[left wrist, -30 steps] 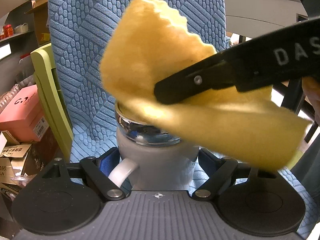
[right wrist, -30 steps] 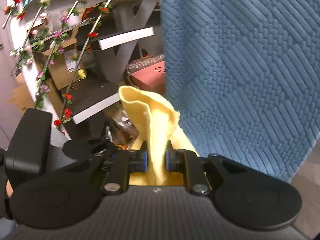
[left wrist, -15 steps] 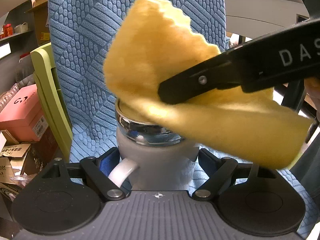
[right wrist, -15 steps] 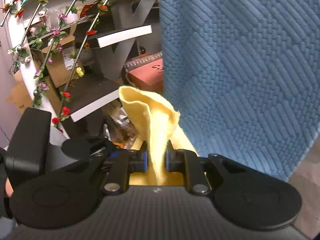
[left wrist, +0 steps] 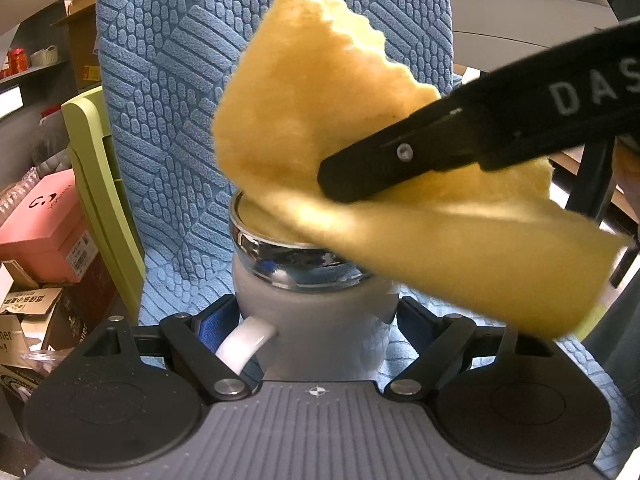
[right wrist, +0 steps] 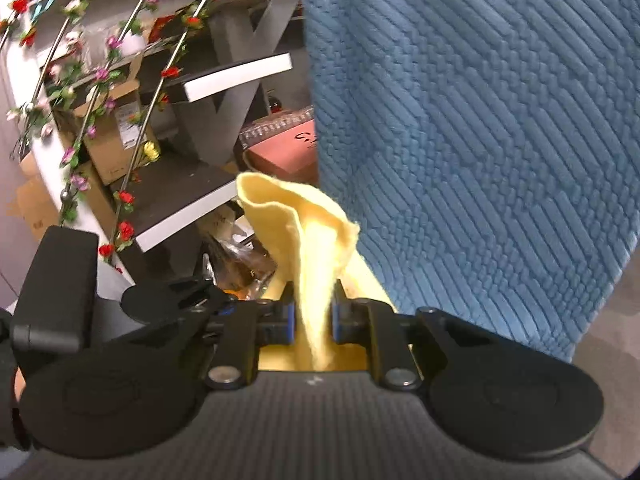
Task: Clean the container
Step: 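Keep wiping the silver rim with the cloth in the right tool, then wipe the outside of the mug body with the cloth in the right tool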
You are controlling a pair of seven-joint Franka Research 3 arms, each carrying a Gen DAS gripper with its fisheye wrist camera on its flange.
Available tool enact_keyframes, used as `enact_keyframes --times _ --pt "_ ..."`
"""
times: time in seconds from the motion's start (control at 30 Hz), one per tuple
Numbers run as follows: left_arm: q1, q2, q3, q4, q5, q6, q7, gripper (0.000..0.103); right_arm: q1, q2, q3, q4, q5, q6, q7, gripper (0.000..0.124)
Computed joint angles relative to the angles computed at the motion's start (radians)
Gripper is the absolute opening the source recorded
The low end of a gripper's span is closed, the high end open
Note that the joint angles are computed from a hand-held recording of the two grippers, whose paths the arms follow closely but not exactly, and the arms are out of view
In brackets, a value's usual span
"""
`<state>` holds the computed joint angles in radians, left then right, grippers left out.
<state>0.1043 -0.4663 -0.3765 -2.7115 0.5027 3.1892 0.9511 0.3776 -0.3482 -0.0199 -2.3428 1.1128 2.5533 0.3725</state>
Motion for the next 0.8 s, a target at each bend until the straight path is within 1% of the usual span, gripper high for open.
enact_keyframes --times 0.07,0.17,0.23,0.3,0.37,0.4,0.47,0.57,0.67,0.8 --pt "0.003 0.004 0.0 0.003 0.001 0.001 0.0 0.088 0.004 0.006 0.008 0.0 0.008 0.035 -0.018 0.016" --pt "0.013 0.008 -0.007 0.007 0.004 0.002 -0.003 0.088 0.021 0.023 0.011 0.008 0.038 0.062 -0.058 0.017" --pt "0.017 0.011 -0.008 0.009 0.006 0.004 -0.003 0.088 0.023 0.025 0.007 0.011 0.05 0.044 -0.058 0.017" --pt "0.022 0.016 -0.009 0.012 0.009 0.007 -0.002 0.088 0.018 0.017 -0.006 0.009 0.053 -0.01 -0.058 0.017" --pt "0.019 0.023 -0.003 0.015 0.009 0.009 0.003 0.088 0.011 0.008 -0.011 0.002 0.067 -0.033 -0.059 0.017" --pt "0.016 0.026 0.003 0.017 0.009 0.009 0.006 0.088 0.01 0.006 -0.02 -0.002 0.101 -0.038 -0.067 0.016" --pt "-0.004 0.026 0.021 0.012 0.004 0.007 0.013 0.088 0.009 0.001 -0.05 -0.009 0.257 -0.048 -0.091 0.016" --pt "-0.015 0.023 0.03 0.007 0.0 0.008 0.02 0.088 -0.028 0.032 -0.064 0.0 0.422 -0.056 -0.037 0.016" --pt "-0.028 0.031 0.049 0.007 -0.005 0.017 0.038 0.088 -0.076 0.075 -0.042 -0.001 0.434 -0.034 0.111 0.016" --pt "-0.043 0.043 0.07 0.01 -0.018 0.021 0.059 0.088 -0.115 0.119 -0.047 -0.016 0.511 -0.13 0.178 0.016"
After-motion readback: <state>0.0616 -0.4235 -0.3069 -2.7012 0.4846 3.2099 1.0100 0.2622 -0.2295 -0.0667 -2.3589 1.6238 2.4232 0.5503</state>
